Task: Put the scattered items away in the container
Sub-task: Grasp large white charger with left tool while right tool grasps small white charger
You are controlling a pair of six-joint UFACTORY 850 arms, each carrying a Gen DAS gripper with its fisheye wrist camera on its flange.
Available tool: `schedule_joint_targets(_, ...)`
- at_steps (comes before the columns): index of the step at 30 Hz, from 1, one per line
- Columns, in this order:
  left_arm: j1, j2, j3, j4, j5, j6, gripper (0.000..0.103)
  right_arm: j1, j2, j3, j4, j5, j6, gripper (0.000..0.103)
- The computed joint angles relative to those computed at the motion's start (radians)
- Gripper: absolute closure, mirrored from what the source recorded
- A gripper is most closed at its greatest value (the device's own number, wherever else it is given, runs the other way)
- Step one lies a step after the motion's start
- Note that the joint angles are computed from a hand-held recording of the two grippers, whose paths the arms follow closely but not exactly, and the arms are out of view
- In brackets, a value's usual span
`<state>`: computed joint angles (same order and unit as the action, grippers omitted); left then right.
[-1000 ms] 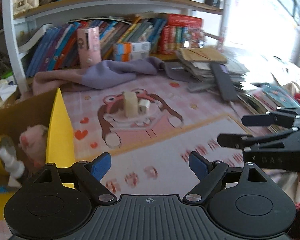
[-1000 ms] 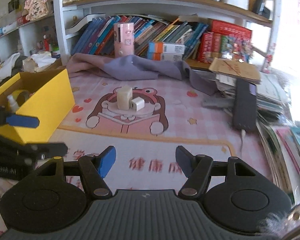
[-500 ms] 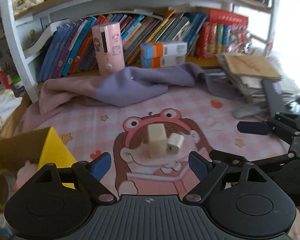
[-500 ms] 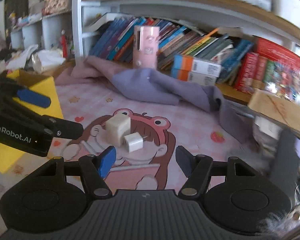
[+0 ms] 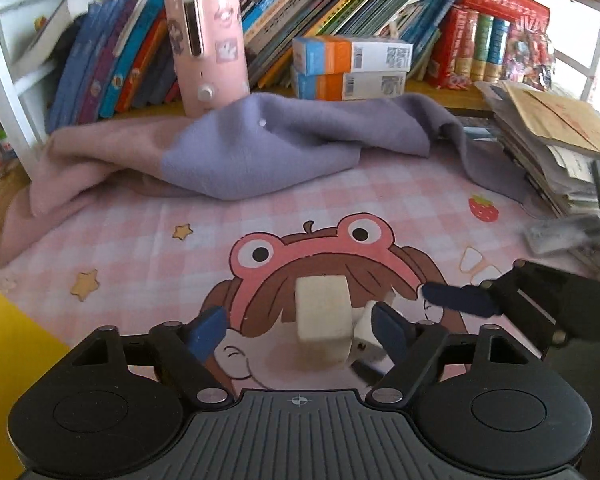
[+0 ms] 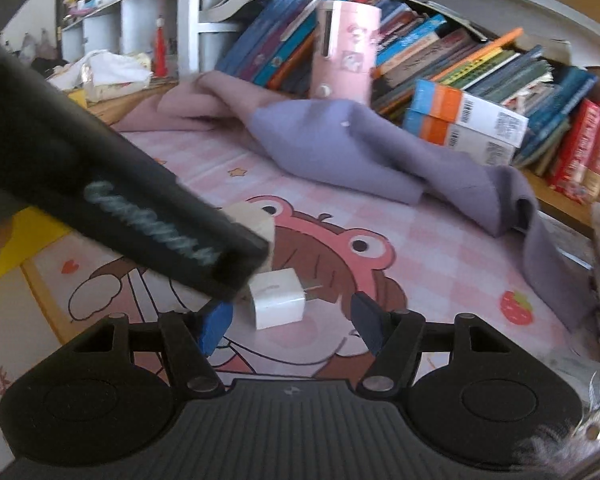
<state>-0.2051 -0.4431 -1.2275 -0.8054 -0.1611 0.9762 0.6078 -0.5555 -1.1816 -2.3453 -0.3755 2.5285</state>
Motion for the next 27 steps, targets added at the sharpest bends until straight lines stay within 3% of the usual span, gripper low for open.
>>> schedule_joint_targets(2,-0.001,-0.021,-0.019,0.077,-0.008,-0.081,0.033,-0.008,-0.008,-0.003,-0.092,0.006,0.086,0.039)
schedule_joint_targets(4,0.002,-0.030,-0.025,0.029,-0.008,-0.040,0.037,-0.014,-0.015,-0.006,-0.173,0.008,0.159,0.039)
schedule_joint_targets(7,0.010,-0.053,-0.055,0.060,-0.050,-0.079,0.056,-0.021,-0.024,-0.010,-0.242,0.002,0.221,0.039)
schedule_joint_targets(10,0.025,-0.057,-0.059,-0.084,-0.088,0.064,0.074,-0.028,-0.020,0.000,-0.289,-0.006,0.282,0.039)
schedule_joint_targets(16,0.020,-0.032,-0.038,0.002,-0.066,0.013,0.078,-0.045,-0.024,-0.001,-0.386,0.015,0.393,0.039)
schedule_joint_targets(20,0.034,-0.003,-0.013,-0.035,-0.065,0.041,0.079,-0.049,-0.033,-0.013,-0.507,0.029,0.471,0.039)
schedule_joint_targets(27,0.056,0.056,0.033,-0.099,-0.071,0.060,0.079,-0.043,-0.048,-0.036,-0.405,0.034,0.370,0.043)
